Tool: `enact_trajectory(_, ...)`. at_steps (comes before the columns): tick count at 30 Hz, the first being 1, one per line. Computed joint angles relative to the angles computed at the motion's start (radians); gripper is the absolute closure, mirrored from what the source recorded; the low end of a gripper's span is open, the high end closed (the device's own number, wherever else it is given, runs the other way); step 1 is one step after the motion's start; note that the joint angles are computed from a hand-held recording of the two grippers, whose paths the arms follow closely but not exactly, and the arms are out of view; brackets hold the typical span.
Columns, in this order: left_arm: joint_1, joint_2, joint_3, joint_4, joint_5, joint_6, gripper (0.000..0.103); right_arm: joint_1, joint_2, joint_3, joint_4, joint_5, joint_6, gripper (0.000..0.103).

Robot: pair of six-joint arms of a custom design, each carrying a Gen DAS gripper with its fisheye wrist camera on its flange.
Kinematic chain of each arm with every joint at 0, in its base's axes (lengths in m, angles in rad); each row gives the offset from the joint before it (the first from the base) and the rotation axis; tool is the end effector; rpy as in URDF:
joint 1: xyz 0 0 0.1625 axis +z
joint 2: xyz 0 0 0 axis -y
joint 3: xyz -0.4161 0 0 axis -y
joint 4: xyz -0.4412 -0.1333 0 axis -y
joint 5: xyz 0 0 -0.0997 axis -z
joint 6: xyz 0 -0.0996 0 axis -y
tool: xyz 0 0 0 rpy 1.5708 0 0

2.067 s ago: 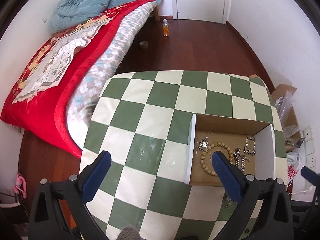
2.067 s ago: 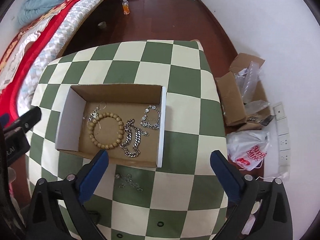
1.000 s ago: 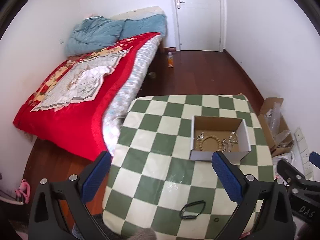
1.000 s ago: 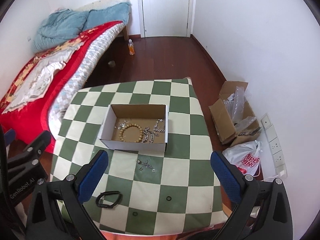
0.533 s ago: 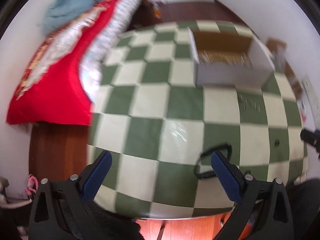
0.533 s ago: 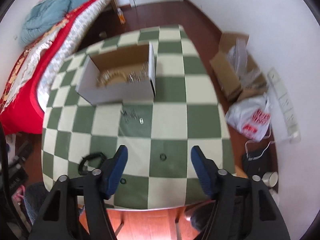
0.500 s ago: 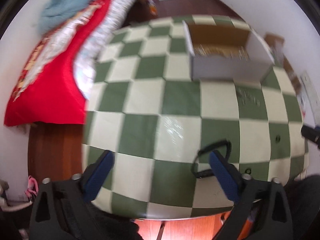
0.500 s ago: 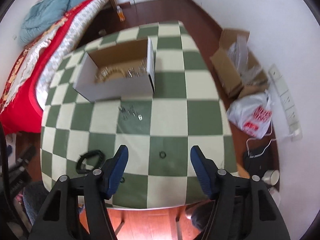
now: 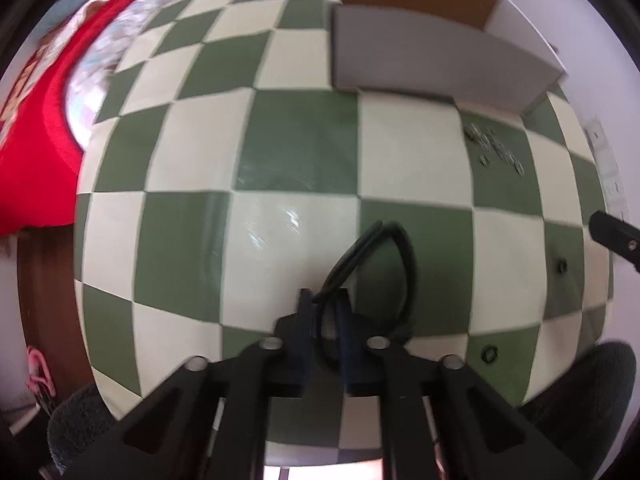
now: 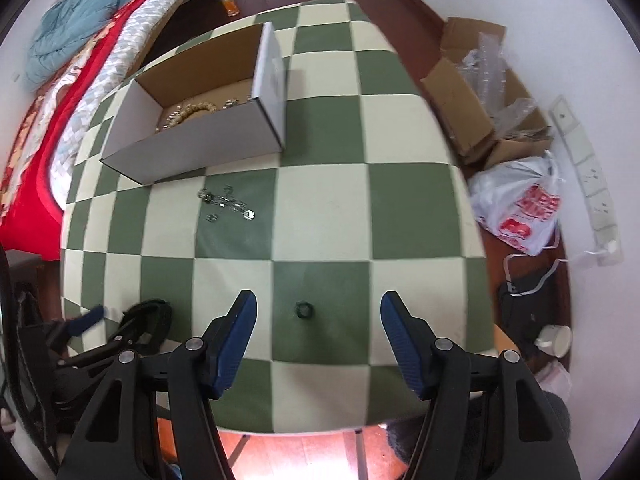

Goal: Organize jewelry
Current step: 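Grasp the black watch band with the left tool while the right tool grasps small silver pieces, then carry the watch band and silver pieces into the white box and release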

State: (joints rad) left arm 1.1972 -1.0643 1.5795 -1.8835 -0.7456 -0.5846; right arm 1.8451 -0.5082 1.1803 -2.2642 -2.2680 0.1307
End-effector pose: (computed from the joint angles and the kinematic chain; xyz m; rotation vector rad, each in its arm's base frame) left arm -0.0522 -0.6990 0.2227 -0.1410 2.3071 -0.2578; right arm 0.2862 -0.7610 0.0161 0.1666 -2.4493 0.2051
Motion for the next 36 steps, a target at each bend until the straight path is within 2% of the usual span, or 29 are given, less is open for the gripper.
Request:
enact_trajectory(8, 0.028, 0.009, -0.044, -0.002, 0.044, -0.088, 0.098, 0.004, 0.155, -0.183, -0.008, 0.046, -0.098, 0.036)
enact_trajectory(12, 0.033, 0.012, -0.061, 0.005, 0.047, -0.096, 0.098, 0.013, 0.257, -0.299, -0.021, 0.039, -0.143, 0.036)
enact_trajectory(16, 0.034, 0.012, -0.064, 0.001, 0.043, -0.093, 0.098, 0.018, 0.343, -0.390, -0.013, 0.002, -0.164, 0.037)
enact_trajectory(19, 0.037, 0.019, -0.077, 0.008, 0.043, -0.093, 0.098, 0.035, 0.389, -0.406, -0.106, -0.067, -0.256, 0.047)
enact_trajectory(20, 0.036, 0.018, -0.075, 0.009, 0.042, -0.097, 0.098, 0.038, 0.397, -0.408, -0.130, -0.084, -0.279, 0.058)
enact_trajectory(21, 0.035, 0.016, -0.070, 0.008, 0.041, -0.102, 0.098, 0.040, 0.399, -0.401, -0.166, -0.082, -0.304, 0.084)
enact_trajectory(22, 0.038, 0.014, -0.071, 0.004, 0.041, -0.099, 0.098, 0.040, 0.400, -0.399, -0.184, -0.082, -0.316, 0.093)
enact_trajectory(25, 0.036, 0.008, -0.066, -0.010, 0.039, -0.086, 0.098, 0.032, 0.376, -0.377, -0.173, -0.045, -0.275, 0.093)
enact_trajectory(29, 0.020, -0.007, -0.053, -0.029, 0.029, -0.072, 0.098, 0.013, 0.272, -0.239, -0.220, 0.028, -0.187, 0.093)
enact_trajectory(36, -0.033, -0.031, -0.036, -0.064, 0.019, -0.045, 0.098, 0.010, 0.093, -0.021, -0.337, 0.117, -0.135, 0.093)
